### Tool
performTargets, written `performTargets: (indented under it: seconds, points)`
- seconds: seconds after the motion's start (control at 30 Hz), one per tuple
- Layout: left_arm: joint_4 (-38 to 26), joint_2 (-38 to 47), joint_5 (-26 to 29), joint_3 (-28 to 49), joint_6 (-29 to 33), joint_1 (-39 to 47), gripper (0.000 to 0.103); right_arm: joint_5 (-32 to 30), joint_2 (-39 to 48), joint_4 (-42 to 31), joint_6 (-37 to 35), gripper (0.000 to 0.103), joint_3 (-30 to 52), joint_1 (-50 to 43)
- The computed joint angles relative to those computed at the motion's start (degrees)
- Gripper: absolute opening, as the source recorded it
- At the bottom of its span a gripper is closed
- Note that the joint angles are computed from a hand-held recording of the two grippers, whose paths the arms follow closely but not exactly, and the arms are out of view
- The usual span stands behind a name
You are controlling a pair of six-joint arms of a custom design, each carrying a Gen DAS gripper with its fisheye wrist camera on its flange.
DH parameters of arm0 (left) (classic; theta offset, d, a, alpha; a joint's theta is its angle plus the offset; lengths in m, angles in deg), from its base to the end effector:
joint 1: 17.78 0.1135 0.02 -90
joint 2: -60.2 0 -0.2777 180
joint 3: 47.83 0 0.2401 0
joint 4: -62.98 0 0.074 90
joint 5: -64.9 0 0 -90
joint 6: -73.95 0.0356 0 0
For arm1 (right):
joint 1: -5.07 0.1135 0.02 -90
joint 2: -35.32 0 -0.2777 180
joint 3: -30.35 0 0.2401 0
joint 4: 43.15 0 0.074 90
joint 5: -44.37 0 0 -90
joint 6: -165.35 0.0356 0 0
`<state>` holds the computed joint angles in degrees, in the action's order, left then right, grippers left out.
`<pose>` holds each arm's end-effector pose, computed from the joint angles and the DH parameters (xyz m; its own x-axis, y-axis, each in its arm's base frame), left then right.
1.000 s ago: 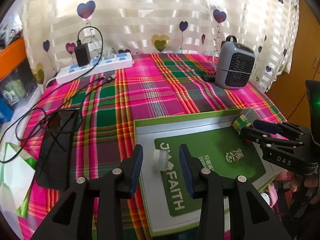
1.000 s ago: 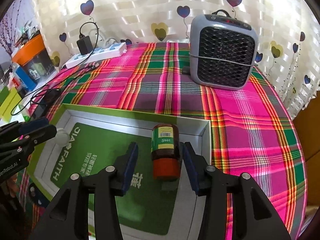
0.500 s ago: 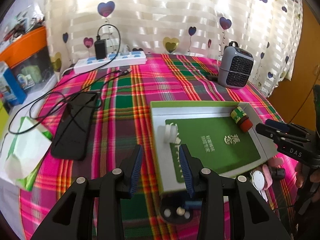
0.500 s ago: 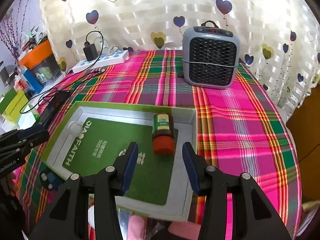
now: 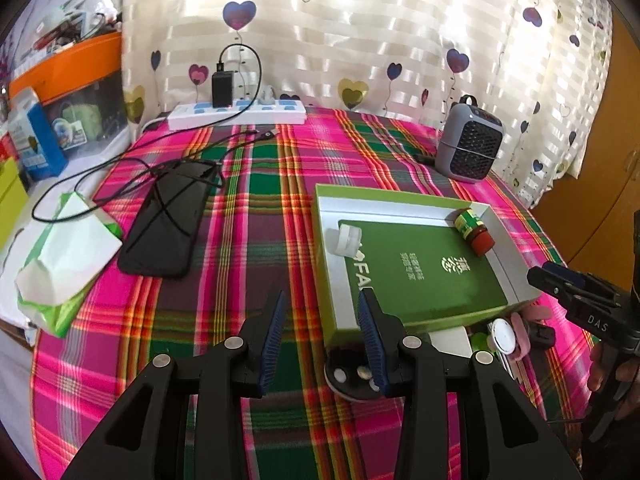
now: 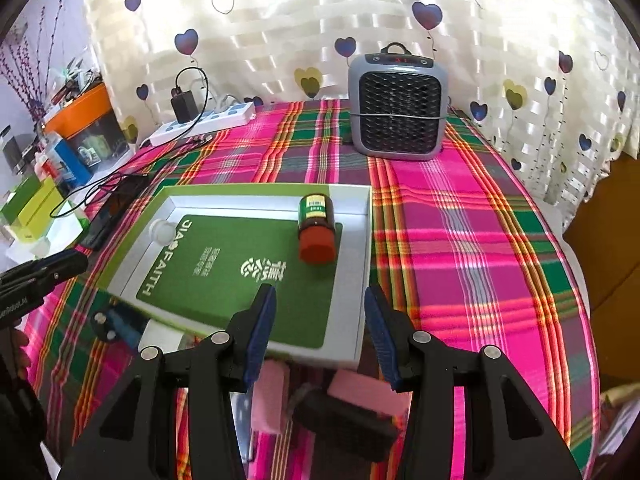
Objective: Organize rigid objects
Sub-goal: 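Withdraw both grippers from the box toward the remaining objects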
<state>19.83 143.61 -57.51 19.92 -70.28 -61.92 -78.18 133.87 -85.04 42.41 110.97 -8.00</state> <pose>0.2094 -0.1766 0.2355 -0.6743 -0.3002 -0.6747 -0.2709 0.9505 -0.1522 0.3375 -0.0587 0.2243 -0.6671 -0.3157 -0.6748 -0.5190 0.8467 0.1170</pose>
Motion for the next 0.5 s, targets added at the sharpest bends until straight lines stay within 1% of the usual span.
performTargets:
  seconds: [0.13,0.23,0.37,0.5]
  points:
    - [0.9,-0.6,1.1,-1.9,-2.2,-1.5,0.036,-1.5,-1.9,1.0,-1.2,0.047,-2.5,-2.4]
    - [0.9,-1.0,1.0,-3.0,-3.9,-2.6,0.036,-2.3,-2.5,1.2,-2.2,0.047,-3.5,-4.2]
    - [1.6,-1.3,1.2,-4.0,-5.2,-3.5,0.036,-2.3,-2.8,1.4,-3.8,0.047,-4.4,-6.7]
    - [2.2,-0.9,2.0,-4.7,-5.9,-4.2,0.036,-4.4,-1.8,0.0,-4.7,0.047,-4.4,-9.7]
